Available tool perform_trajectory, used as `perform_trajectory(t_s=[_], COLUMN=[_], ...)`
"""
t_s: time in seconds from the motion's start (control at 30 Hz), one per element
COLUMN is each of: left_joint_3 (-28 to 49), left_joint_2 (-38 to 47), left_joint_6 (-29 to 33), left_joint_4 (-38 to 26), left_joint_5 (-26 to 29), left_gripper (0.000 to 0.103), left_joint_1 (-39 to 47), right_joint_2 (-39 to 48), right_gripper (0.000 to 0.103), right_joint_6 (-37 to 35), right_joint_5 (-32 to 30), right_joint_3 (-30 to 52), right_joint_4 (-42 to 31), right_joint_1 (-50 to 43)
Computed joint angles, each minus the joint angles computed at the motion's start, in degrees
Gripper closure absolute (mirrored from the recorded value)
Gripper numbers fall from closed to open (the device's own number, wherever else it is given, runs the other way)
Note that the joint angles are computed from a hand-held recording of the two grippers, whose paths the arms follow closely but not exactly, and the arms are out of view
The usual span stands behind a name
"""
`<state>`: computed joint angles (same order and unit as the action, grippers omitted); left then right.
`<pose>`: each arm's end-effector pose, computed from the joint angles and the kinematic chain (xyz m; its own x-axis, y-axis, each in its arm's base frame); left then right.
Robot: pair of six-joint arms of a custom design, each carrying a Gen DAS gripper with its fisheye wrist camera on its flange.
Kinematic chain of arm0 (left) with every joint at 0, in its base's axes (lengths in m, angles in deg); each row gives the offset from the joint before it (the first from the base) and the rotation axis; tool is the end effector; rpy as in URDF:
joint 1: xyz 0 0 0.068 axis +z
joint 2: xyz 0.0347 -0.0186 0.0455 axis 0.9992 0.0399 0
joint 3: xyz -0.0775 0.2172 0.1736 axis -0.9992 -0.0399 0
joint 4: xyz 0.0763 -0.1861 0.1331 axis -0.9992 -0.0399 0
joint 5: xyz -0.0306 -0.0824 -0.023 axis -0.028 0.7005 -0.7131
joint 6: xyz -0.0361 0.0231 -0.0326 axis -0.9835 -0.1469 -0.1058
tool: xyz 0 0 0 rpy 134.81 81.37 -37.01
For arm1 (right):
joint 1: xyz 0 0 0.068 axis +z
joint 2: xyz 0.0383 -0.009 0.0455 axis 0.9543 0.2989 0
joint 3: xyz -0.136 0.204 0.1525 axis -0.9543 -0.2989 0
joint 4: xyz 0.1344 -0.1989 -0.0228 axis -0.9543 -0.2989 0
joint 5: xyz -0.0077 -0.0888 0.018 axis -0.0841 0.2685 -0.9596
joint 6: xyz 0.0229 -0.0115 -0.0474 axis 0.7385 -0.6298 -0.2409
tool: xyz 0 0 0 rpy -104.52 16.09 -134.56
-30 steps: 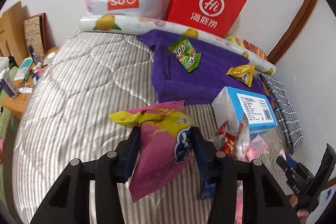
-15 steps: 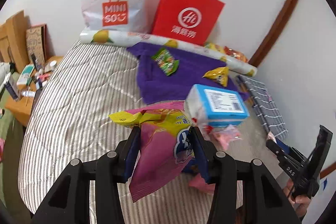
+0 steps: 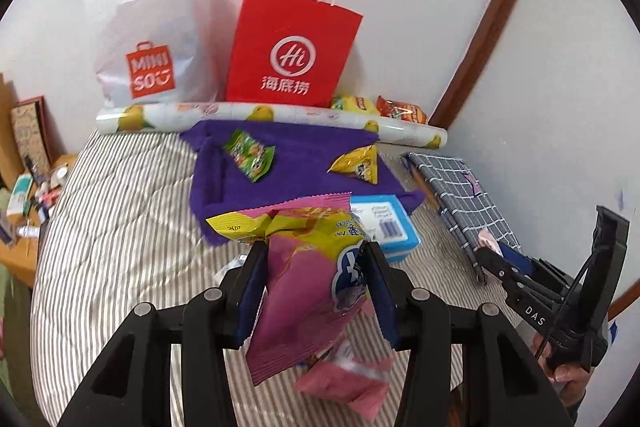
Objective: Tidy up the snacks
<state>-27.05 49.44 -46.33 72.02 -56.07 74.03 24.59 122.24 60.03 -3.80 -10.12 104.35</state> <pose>0.2413 -0.0742 0.1609 -0.6975 0.2347 -0.6771 0.5358 0.7982 -0.2752 0.1124 0.0493 0.1347 -0.6753 0.2467 -0.6951 0.2783 0.9580 0.0697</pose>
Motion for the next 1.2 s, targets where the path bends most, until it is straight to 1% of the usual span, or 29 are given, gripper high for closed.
perform_trajectory(t_s=[0.13,0.27,0.37,0.43,0.6,0.9,1.2], left_joint_3=[4.3,9.4,13.0,15.8,23.2,34.8,43.9], left_joint_2=[2.9,6.9,10.1,12.6,18.7,27.4,36.1], left_joint_6=[0.0,0.0,-0.4,-0.2,0.2,1.6,2.7], left_joint_4=[-0.9,-2.0,-2.8,-3.1,-5.2,-8.7,-11.7], left_joint_5=[-0.8,-0.6,-0.4,-1.2,-2.4,-5.0,-6.7], left_gripper=[0.057,0.057,0.057,0.057,0.057,0.057,0.057], left_joint_1=[-2.0,-2.9,-3.2,-3.7,-4.4,-5.3,-4.9], right_joint_2=[2.3,7.3,13.3,17.5,26.4,40.8,51.9], right_gripper=[0.067,0.067,0.067,0.067,0.067,0.067,0.067], right_joint_6=[-6.5,-10.4,-13.6,-15.4,-18.8,-21.7,-23.2], right_joint_5=[-4.1,-6.9,-9.8,-11.3,-14.1,-17.3,-19.5], right_joint_3=[2.2,4.4,6.5,8.1,12.3,20.8,28.8], right_joint_4=[4.3,9.2,14.2,17.2,22.4,28.1,30.0], right_joint_1=[-6.9,-11.4,-15.3,-17.4,-21.7,-26.4,-27.7])
